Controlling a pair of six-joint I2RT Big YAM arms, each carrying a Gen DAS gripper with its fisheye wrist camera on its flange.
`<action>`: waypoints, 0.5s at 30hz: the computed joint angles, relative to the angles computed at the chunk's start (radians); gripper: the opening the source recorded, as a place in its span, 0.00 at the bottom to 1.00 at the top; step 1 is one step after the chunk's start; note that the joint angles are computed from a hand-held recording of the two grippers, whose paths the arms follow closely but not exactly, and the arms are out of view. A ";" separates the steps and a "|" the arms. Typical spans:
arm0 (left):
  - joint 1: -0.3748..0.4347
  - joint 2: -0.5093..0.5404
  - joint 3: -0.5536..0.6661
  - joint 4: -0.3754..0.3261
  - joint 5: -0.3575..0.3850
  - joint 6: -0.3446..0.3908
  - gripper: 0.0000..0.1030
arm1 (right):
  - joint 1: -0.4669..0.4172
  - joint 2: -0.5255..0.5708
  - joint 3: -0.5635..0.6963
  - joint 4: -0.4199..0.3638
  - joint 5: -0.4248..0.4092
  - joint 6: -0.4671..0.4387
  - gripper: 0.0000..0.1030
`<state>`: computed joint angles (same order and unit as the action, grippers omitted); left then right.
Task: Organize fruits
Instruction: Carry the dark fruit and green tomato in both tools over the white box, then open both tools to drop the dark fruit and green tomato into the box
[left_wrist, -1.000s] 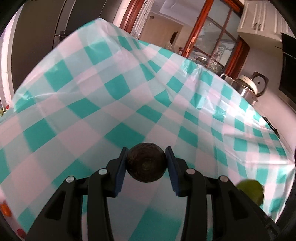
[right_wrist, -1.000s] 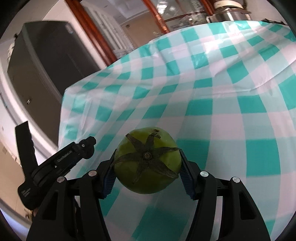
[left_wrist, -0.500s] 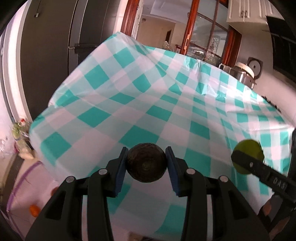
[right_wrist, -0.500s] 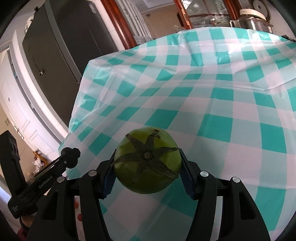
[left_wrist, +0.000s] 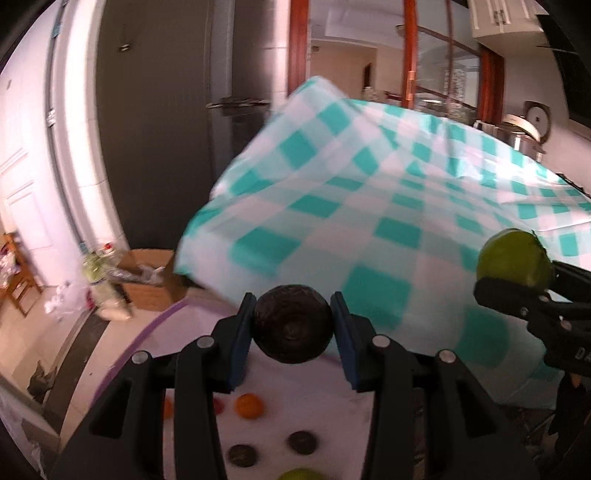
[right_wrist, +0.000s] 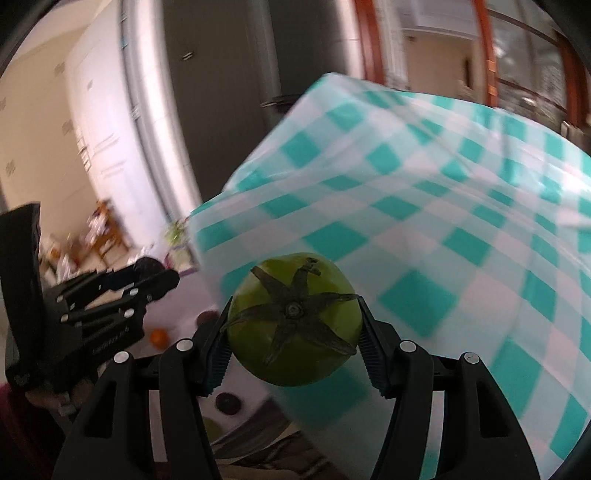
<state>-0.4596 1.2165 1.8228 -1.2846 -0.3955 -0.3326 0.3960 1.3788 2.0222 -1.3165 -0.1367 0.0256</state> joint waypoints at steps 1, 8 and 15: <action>0.015 -0.013 -0.015 -0.006 0.002 -0.003 0.40 | 0.015 0.006 0.004 -0.008 0.002 -0.008 0.58; 0.131 -0.078 -0.122 -0.096 0.023 0.005 0.41 | 0.122 0.037 0.003 -0.065 0.007 -0.099 0.58; 0.224 -0.083 -0.227 -0.240 0.070 0.024 0.41 | 0.241 0.109 -0.016 -0.168 0.042 -0.227 0.58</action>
<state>-0.2359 1.1333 1.5954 -1.5246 -0.3256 -0.3089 0.6365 1.4879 2.0063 -1.4847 -0.0946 -0.2011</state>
